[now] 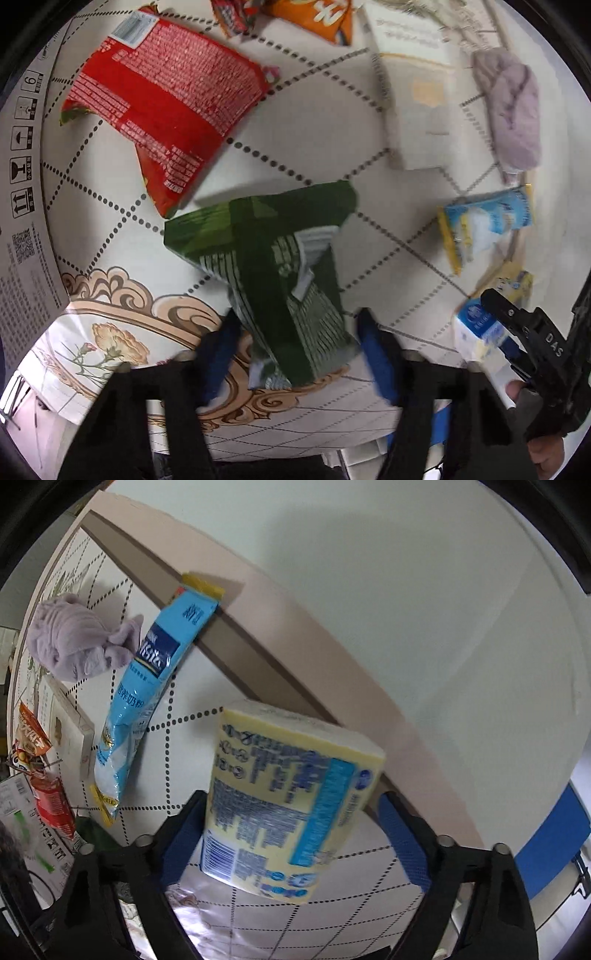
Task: Organize soft objects
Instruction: 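Grasp the green snack bag with the left tool while the right grasps the yellow milk carton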
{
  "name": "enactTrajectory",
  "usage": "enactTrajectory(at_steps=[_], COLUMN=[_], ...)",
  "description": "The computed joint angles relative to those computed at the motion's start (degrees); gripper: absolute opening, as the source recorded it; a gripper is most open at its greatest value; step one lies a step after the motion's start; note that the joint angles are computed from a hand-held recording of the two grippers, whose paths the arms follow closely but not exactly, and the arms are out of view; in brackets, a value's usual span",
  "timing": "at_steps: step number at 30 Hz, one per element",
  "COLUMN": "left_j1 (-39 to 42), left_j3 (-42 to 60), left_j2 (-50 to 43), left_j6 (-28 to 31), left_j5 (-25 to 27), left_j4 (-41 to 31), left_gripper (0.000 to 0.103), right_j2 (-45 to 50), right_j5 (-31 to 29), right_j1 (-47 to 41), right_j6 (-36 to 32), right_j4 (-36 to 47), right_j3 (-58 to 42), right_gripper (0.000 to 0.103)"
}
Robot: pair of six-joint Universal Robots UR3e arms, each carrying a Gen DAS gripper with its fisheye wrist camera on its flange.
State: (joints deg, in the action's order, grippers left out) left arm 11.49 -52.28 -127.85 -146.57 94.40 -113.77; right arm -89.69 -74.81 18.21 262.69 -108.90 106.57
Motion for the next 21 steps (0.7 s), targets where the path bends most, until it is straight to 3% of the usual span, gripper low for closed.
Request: enactTrajectory(at_steps=[2, 6, 11, 14, 16, 21], left_j1=[0.8, 1.5, 1.7, 3.4, 6.1, 12.2], left_j3=[-7.2, -7.1, -13.5, -8.6, -4.0, 25.8], left_j2=[2.6, 2.7, 8.2, 8.9, 10.1, 4.3], left_j6=[2.5, 3.3, 3.3, 5.0, 9.8, 14.8], left_j5=[0.0, -0.3, 0.6, 0.3, -2.3, -7.4], left_j4=[6.2, 5.3, 11.0, 4.7, -0.5, -23.7], left_gripper=[0.044, 0.04, 0.035, 0.034, 0.033, 0.033], right_j2=[1.4, 3.1, 3.6, 4.1, 4.9, 13.3], right_j5=[0.2, -0.4, 0.2, -0.4, -1.5, -5.5], right_j1=[0.5, 1.6, 3.8, 6.4, 8.2, 15.0], right_j6=[-0.1, -0.5, 0.9, 0.9, -0.1, -4.1], right_j4=[-0.3, -1.1, -4.5, -4.9, -4.8, 3.2], right_j3=[-0.1, -0.2, 1.3, -1.4, -4.1, -25.9], right_gripper=[0.069, 0.067, 0.067, 0.067, 0.067, 0.067])
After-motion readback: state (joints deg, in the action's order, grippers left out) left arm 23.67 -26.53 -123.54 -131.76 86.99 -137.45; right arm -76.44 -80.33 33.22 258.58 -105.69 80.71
